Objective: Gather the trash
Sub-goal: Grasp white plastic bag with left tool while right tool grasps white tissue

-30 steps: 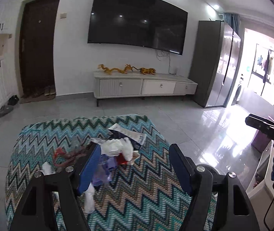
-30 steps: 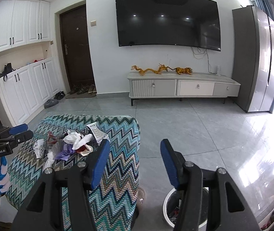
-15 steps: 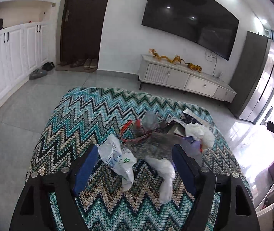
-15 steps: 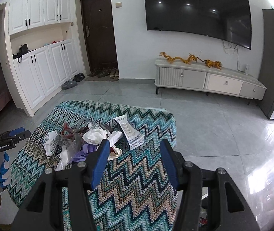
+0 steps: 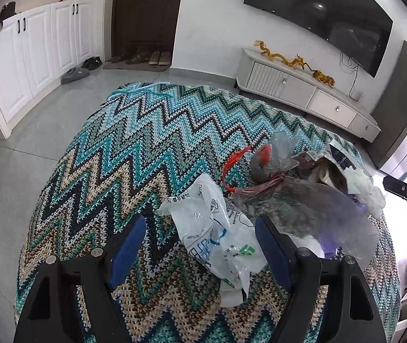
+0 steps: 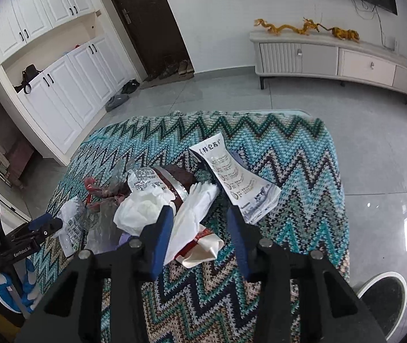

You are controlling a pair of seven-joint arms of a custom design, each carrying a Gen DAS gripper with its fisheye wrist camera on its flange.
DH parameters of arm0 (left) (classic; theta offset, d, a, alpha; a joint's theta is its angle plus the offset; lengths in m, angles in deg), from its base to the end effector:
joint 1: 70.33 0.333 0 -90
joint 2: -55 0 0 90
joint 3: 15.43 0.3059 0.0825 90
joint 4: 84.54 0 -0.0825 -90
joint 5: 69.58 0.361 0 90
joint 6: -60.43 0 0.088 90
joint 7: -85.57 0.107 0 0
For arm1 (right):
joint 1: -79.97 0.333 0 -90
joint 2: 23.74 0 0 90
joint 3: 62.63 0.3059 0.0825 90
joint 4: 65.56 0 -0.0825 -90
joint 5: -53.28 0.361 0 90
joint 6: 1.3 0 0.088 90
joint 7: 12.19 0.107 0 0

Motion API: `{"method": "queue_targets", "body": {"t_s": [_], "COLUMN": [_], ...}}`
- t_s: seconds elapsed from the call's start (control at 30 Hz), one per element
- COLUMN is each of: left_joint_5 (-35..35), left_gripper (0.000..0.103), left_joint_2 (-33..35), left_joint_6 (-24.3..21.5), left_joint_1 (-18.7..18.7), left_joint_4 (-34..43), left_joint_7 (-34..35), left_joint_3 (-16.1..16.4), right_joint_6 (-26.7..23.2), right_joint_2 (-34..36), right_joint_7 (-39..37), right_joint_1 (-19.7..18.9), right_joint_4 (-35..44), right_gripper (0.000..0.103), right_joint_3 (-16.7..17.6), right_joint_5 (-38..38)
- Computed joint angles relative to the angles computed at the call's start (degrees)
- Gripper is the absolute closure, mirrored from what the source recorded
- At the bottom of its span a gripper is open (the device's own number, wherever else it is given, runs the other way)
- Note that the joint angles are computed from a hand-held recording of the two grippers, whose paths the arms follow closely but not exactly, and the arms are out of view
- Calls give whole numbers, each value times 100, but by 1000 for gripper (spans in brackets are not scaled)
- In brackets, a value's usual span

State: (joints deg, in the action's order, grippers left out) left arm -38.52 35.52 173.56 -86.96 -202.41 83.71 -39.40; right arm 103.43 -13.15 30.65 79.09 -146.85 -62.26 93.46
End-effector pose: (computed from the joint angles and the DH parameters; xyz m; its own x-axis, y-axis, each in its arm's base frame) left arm 0.3585 -0.2976 0.5952 0.6210 -0.7666 0.1634 -0.5438 -0.5715 -0.6146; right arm 0.6115 0.0465 0.6236 0.6933 -0.6457 -0.3201 -0.6811 -0.4419 -0.5838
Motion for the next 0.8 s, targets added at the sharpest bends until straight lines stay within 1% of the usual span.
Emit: {"method": "queue_targets", "body": {"t_s": [0.1,0.2,0.27,0.3,0.33,0.37,0.4,0.43,0.57,0.6,0.63,0.67,0.73,0.8], "left_joint_5": [-43,-85,-112,-126,-134,-136,-140,-142,-84,-73,-55,-42,-59,-83], "left_gripper": [26,26,28,31,34,36,40,45,54,59,67,71,77,79], "left_joint_2": [-10,-27,-37,-57,-66,-73,-81,-92,-68,-81,-94,-107,-193,-269], "left_joint_6": [134,321,470,572,642,701,766,838,939,968,987,990,1026,1054], "left_joint_1": [1,21,33,40,48,56,64,71,111,112,118,121,111,113], "left_joint_4": [-80,-181,-256,-317,-351,-377,-397,-422,-405,-418,-421,-423,-472,-512], "left_joint_7": [-14,-22,-38,-34,-43,-52,-53,-61,-105,-128,-152,-168,-188,-203], "left_joint_3": [49,89,108,130,127,119,118,114,53,43,33,21,24,9], "right_joint_6": [-115,-236,-297,-306,-350,-390,-369,-321,-229,-226,-225,-207,-236,-250], "right_joint_2": [151,244,263,251,246,238,193,129,-167,-239,-310,-382,-486,-603], "right_joint_7": [148,192,180,155,128,106,78,22,-253,-297,-342,-379,-452,-552], "right_joint_1": [32,33,24,21,3,-19,-25,-33,-73,-72,-74,-70,-85,-97], "right_joint_4": [96,141,125,93,78,61,-3,-85,-382,-436,-479,-528,-557,-607], "right_gripper": [69,69,69,72,82,87,93,94,95,95,95,95,95,95], "right_joint_3": [34,67,84,89,92,92,93,88,16,-7,-35,-62,-130,-195], "right_joint_5": [-55,-85,-85,-85,-49,10,57,113,337,375,417,448,530,567]}}
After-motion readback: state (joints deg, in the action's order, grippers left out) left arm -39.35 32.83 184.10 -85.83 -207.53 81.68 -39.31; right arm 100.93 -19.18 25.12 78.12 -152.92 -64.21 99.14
